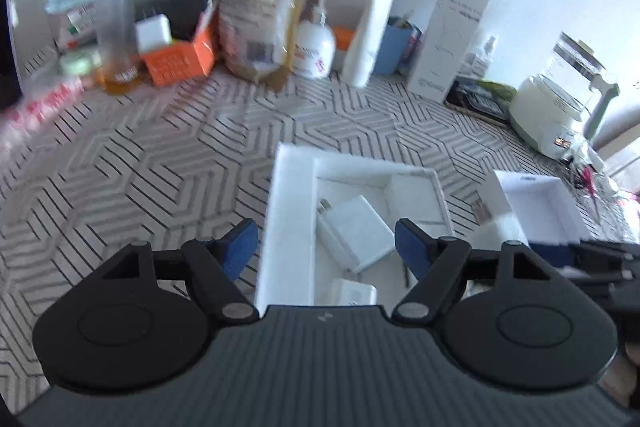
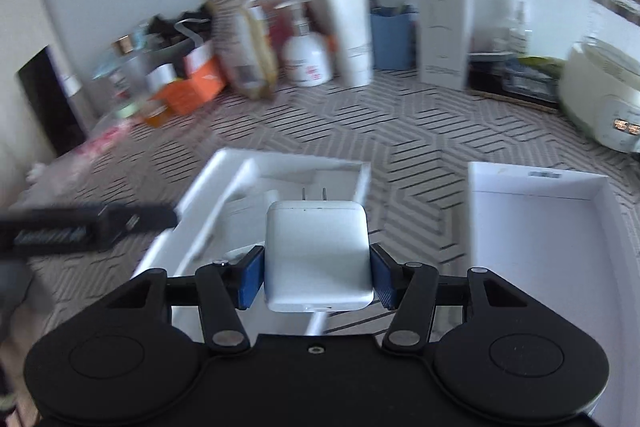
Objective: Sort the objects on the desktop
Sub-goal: 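Carry the cube charger into the tray box and open the right gripper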
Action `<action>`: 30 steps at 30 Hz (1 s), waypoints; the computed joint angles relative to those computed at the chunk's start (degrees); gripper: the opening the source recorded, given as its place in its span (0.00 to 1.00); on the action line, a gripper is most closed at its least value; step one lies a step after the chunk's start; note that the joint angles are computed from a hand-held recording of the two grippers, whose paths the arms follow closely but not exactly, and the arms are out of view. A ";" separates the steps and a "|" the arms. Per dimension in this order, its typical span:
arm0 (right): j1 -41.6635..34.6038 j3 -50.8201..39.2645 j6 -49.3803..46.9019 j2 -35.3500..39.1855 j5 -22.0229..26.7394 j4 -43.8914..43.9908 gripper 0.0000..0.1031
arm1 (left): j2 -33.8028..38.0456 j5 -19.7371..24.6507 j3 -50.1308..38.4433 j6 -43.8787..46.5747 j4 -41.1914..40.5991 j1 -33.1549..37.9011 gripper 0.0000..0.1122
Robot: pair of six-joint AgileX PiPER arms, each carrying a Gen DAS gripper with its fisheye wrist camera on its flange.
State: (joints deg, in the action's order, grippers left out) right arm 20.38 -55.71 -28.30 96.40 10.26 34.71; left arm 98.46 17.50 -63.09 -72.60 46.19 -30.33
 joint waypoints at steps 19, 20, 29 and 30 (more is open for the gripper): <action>9.37 -5.97 5.76 6.88 10.49 -9.17 0.59 | -1.39 -1.35 2.35 0.87 1.44 -0.52 0.67; 9.82 -5.91 7.95 7.06 10.02 -11.65 0.59 | -1.61 -2.06 2.67 2.30 -0.48 -0.23 0.67; 11.11 -6.05 11.46 8.08 10.02 -16.00 0.59 | -3.89 -3.72 4.23 3.57 -2.43 -1.16 0.67; 10.53 -5.35 8.82 7.46 9.71 -13.42 0.59 | -3.64 -3.76 4.09 5.60 -4.71 -0.91 0.67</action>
